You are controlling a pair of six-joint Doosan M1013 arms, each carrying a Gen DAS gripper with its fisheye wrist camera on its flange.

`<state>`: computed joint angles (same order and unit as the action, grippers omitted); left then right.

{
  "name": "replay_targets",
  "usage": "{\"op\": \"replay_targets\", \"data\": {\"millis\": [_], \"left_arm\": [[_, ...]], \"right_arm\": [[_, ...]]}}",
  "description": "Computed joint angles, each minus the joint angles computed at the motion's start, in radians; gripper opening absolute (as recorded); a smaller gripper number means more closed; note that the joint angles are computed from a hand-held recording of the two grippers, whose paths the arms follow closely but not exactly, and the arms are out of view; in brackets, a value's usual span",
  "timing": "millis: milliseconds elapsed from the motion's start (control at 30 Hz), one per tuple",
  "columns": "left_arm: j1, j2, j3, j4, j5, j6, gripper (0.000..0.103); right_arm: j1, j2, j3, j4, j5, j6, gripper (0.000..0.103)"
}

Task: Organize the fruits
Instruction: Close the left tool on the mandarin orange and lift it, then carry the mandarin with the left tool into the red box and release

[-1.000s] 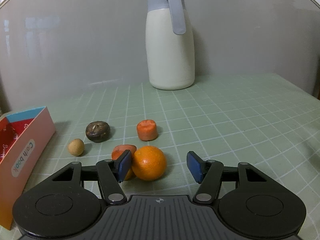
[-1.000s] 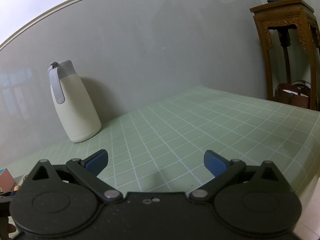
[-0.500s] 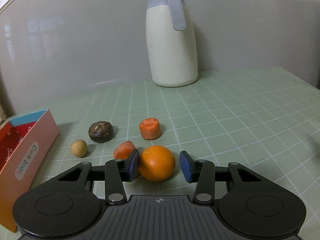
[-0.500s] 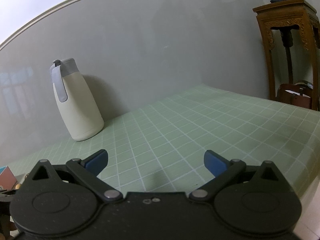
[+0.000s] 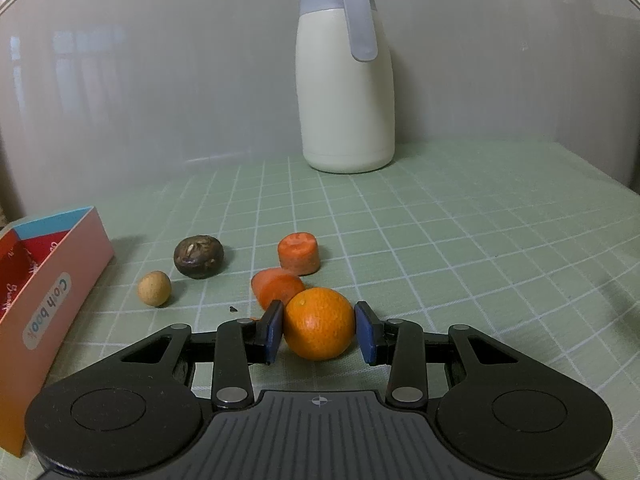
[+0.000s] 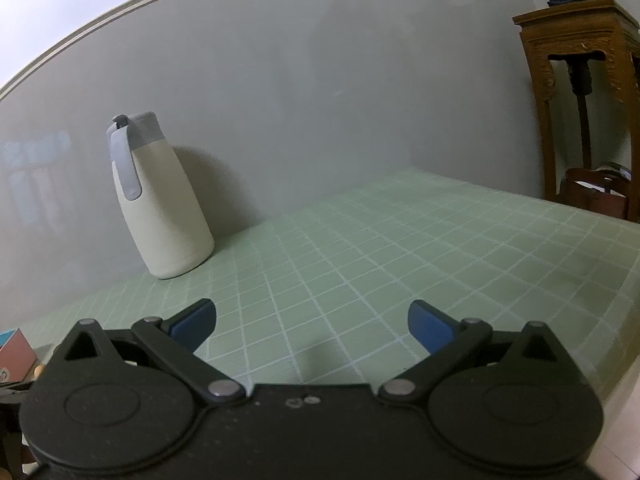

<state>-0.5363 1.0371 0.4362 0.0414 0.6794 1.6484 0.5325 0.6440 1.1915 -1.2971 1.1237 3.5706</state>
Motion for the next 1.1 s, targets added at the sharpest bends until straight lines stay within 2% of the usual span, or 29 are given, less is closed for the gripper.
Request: {"op": "replay_targets", "data": {"millis": [367, 500, 767, 1100], "left_arm": [[0.006, -0.032, 0.068, -0.027, -0.075, 0.01, 0.038], [0.01, -0.064, 0.131, -0.02, -0.139, 0.002, 0.038], [0.029, -0.137, 0.268, 0.068, -0.283, -0.067, 0.038], [0.064, -0.181, 0.329, 0.194, -0.348, -0.213, 0.038]], "right_arm": [[-0.001, 0.012, -0.027, 0.011, -0.018, -0.046, 0.103], [0.001, 0.02, -0.042, 0.006, -0.025, -0.057, 0.103], [0.005, 0.051, -0.098, 0.015, -0.055, -0.122, 0.103], [0.012, 0.097, -0.186, 0.039, -0.098, -0.224, 0.103]]}}
